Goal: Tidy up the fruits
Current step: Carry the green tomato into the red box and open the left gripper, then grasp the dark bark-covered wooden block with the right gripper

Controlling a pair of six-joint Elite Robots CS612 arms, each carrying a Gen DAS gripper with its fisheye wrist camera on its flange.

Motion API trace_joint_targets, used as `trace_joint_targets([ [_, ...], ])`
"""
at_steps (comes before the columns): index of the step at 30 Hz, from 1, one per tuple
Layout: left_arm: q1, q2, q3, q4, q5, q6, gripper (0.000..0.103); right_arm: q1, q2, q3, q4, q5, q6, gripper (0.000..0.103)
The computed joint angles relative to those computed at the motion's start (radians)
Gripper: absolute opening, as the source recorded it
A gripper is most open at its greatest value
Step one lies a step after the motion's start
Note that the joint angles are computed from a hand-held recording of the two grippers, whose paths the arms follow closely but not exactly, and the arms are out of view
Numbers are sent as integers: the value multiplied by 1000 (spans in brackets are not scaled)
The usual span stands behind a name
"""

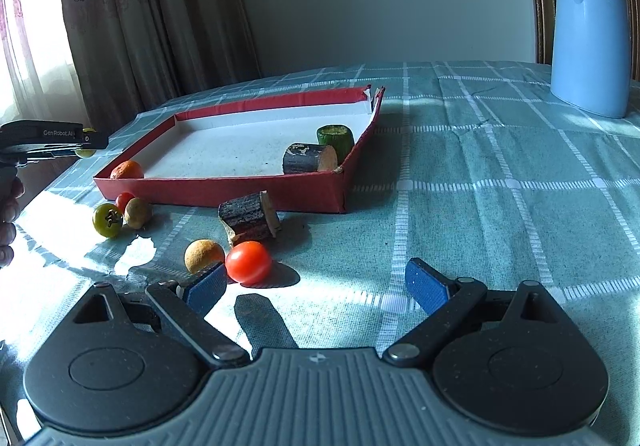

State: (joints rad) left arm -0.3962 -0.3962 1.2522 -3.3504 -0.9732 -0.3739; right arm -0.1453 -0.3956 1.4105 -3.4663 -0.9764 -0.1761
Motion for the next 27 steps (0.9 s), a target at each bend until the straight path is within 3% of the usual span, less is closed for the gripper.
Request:
trace_joint_targets([
  [10, 15, 58, -119, 144, -19, -17, 33, -4, 3, -3, -3, 17, 16, 97],
  [14, 15, 65, -125, 167, 0, -31, 47, -5, 3, -4, -3, 21, 19, 97],
  [17, 8, 52, -89, 107, -2, -22, 58, -5, 4, -4, -3, 21, 19, 97],
  [20, -15, 42, -43, 4, 66, 39, 78, -6, 5, -4, -7, 25, 23, 97],
  [23, -37, 30, 18, -125, 121, 105, 83, -13, 12, -7, -33, 62, 42, 97],
  [27, -51, 2, 111, -211, 129, 66, 100, -23, 23, -10, -92, 112, 67, 97],
])
